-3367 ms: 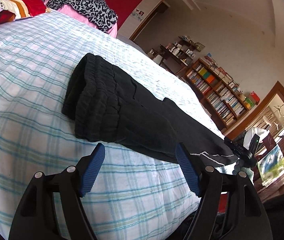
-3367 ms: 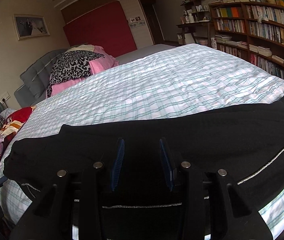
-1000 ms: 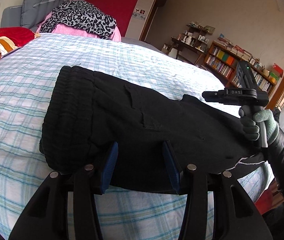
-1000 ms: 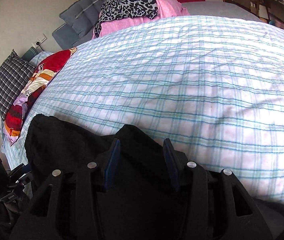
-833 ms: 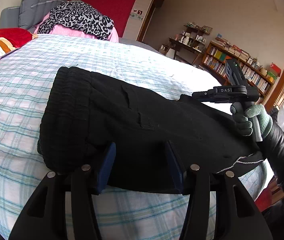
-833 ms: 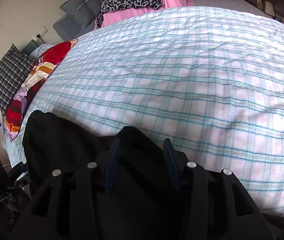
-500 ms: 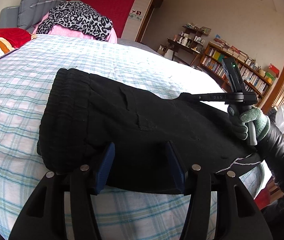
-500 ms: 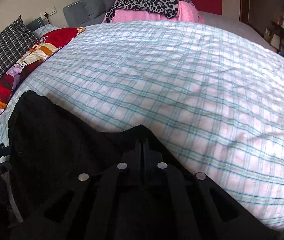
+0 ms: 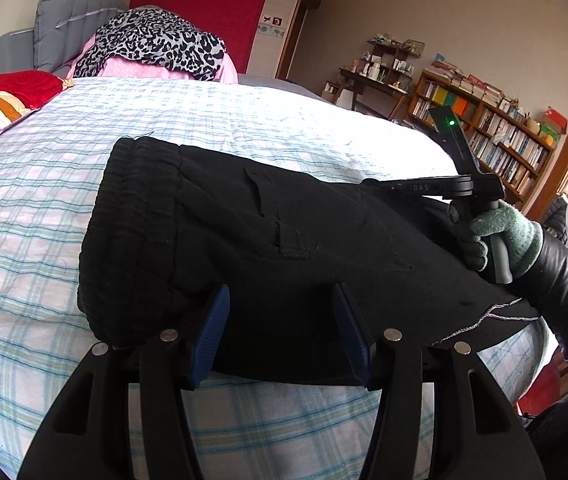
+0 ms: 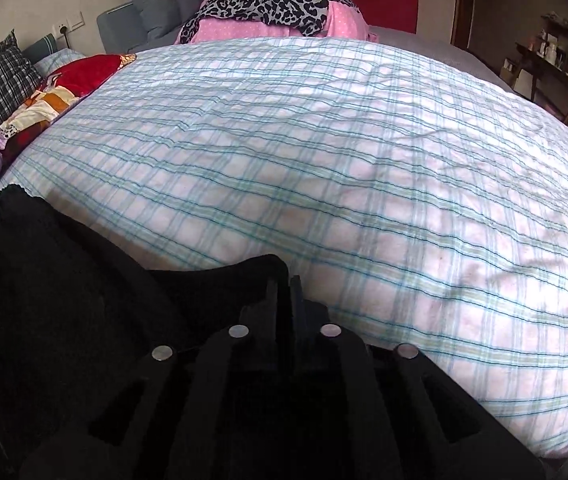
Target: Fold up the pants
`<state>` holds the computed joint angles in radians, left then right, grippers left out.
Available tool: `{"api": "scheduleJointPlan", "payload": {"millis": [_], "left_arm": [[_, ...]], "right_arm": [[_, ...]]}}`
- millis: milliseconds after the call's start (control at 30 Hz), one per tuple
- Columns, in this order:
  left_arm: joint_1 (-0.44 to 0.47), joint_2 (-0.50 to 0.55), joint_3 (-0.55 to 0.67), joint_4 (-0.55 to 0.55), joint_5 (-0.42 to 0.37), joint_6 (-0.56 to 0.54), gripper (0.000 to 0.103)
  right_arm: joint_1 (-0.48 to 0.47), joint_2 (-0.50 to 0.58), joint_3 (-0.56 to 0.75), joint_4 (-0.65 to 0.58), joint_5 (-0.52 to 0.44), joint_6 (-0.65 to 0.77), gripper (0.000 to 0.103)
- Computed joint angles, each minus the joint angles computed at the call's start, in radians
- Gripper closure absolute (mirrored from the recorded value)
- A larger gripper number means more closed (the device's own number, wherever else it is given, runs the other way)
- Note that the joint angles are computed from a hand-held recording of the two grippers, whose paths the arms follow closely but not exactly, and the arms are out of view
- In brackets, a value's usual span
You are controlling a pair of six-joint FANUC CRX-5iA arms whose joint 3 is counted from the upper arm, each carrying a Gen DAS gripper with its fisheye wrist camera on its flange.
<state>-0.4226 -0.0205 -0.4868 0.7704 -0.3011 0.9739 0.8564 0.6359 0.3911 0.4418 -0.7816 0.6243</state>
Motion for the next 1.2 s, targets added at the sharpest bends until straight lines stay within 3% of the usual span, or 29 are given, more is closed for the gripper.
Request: {"api": "scheduleJointPlan", "payload": {"millis": [33, 67, 100, 200, 467, 633, 733, 833, 933, 1067, 1200], "left_arm": [[0.001, -0.002, 0.003, -0.015, -0.002, 0.013, 0.048], [0.003, -0.003, 0.01, -0.037, -0.006, 0.03, 0.046], [0.003, -0.004, 0.02, -0.07, -0.012, 0.057, 0.044], [-0.007, -0.009, 0.05, -0.164, -0.023, 0.122, 0.038], [-0.094, 0.041, 0.122, -0.107, -0.025, 0.025, 0.035], [-0.156, 0.127, 0.207, -0.123, -0.064, -0.003, 0.035], [-0.173, 0.187, 0.275, -0.229, -0.113, 0.081, 0.035], [-0.18, 0.24, 0.37, -0.427, -0.183, 0.251, 0.034], [-0.181, 0.255, 0.396, -0.464, -0.201, 0.281, 0.034], [-0.188, 0.256, 0.424, -0.552, -0.224, 0.361, 0.034], [-0.193, 0.256, 0.438, -0.554, -0.24, 0.382, 0.034]], "right_arm": [[0.003, -0.02, -0.019, -0.001, 0.007, -0.015, 0.064], [0.008, -0.049, -0.06, 0.022, 0.033, -0.042, 0.043], [0.019, -0.081, -0.114, 0.077, 0.06, -0.082, 0.04], [0.05, -0.162, -0.229, 0.166, 0.093, -0.149, 0.04], [0.137, -0.339, -0.489, 0.287, 0.11, -0.393, 0.04], [0.191, -0.435, -0.668, 0.438, 0.085, -0.636, 0.04], [0.226, -0.479, -0.758, 0.497, 0.029, -0.76, 0.04], [0.234, -0.522, -0.84, 0.503, 0.04, -0.842, 0.04], [0.215, -0.573, -0.942, 0.618, 0.119, -0.974, 0.04], [0.199, -0.624, -1.015, 0.742, 0.149, -1.105, 0.04], [0.219, -0.708, -1.104, 0.824, 0.059, -1.259, 0.04]]}}
